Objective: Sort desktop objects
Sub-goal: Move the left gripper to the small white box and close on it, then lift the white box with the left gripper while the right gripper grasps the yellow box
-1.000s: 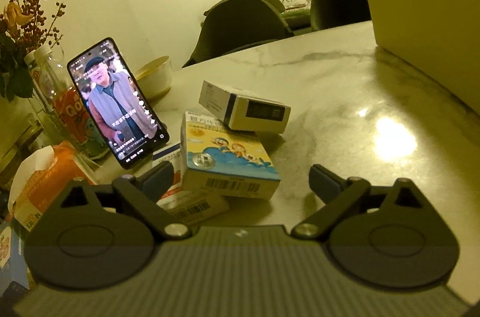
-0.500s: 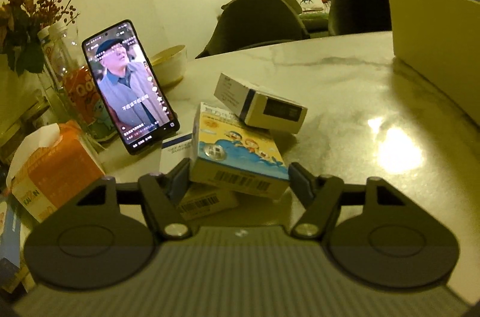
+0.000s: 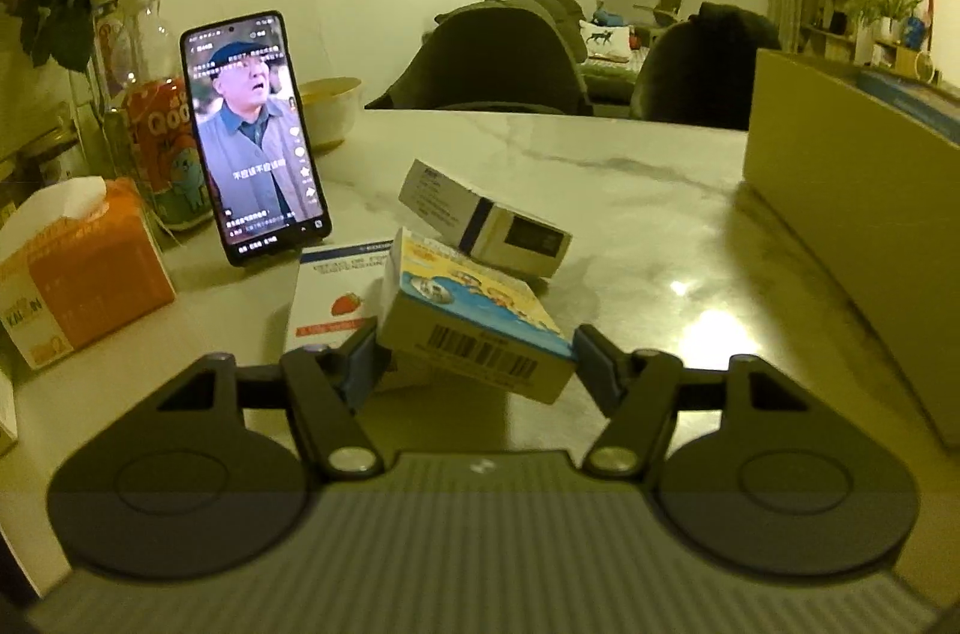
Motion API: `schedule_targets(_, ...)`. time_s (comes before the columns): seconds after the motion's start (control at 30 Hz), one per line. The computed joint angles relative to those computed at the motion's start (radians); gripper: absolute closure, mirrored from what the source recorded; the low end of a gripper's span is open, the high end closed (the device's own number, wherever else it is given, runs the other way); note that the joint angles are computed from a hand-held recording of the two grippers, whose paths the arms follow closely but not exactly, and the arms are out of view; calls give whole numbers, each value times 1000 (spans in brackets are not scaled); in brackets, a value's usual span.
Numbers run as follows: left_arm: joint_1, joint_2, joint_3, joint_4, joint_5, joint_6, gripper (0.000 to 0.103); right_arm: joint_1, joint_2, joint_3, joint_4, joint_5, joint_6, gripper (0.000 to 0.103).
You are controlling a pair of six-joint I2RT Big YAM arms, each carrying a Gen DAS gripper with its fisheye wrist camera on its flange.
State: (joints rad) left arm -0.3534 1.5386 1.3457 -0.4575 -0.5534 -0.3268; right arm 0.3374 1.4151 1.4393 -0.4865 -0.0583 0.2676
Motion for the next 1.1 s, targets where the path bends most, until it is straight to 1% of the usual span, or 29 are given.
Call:
schedule_targets(0.03,1,0,6,-20,12,-22,83,1,-1,-1,0,1,0,12)
schedule_targets(0.1,1,-7,-2,-13,14,-47,83,1,-2,-2,1,1,-1,12)
schedule_targets(0.27,1,-7,-8,-26,29,-54,83,4,-4,-3,0,-3,-3,12)
schedule_targets(0.3,1,-6,-7,-26,30,-53,83,4,-4,-3,0,-3,-3,12)
schedule_targets(0.33,2,-5,-6,-26,31,-51,78,5,-5,-3,0,-4,-4,12)
schedule_targets(0.43,5,0,-1,-25,34,-44,71,6,-6,-4,0,-4,-5,12)
schedule_targets(0.57,10,8,13,-25,36,-50,71,7,-9,-7,1,-4,-8,12)
schedule_targets(0.63,11,13,22,-31,32,-60,84,7,-11,-9,2,-5,-7,12)
schedule_targets(0.9,-3,-23,-14,34,50,-100,85,7,-13,-7,-4,-16,-5,12)
schedule_targets(1.1,-21,-49,-23,68,71,-101,85,9,-8,5,-15,-65,7,12)
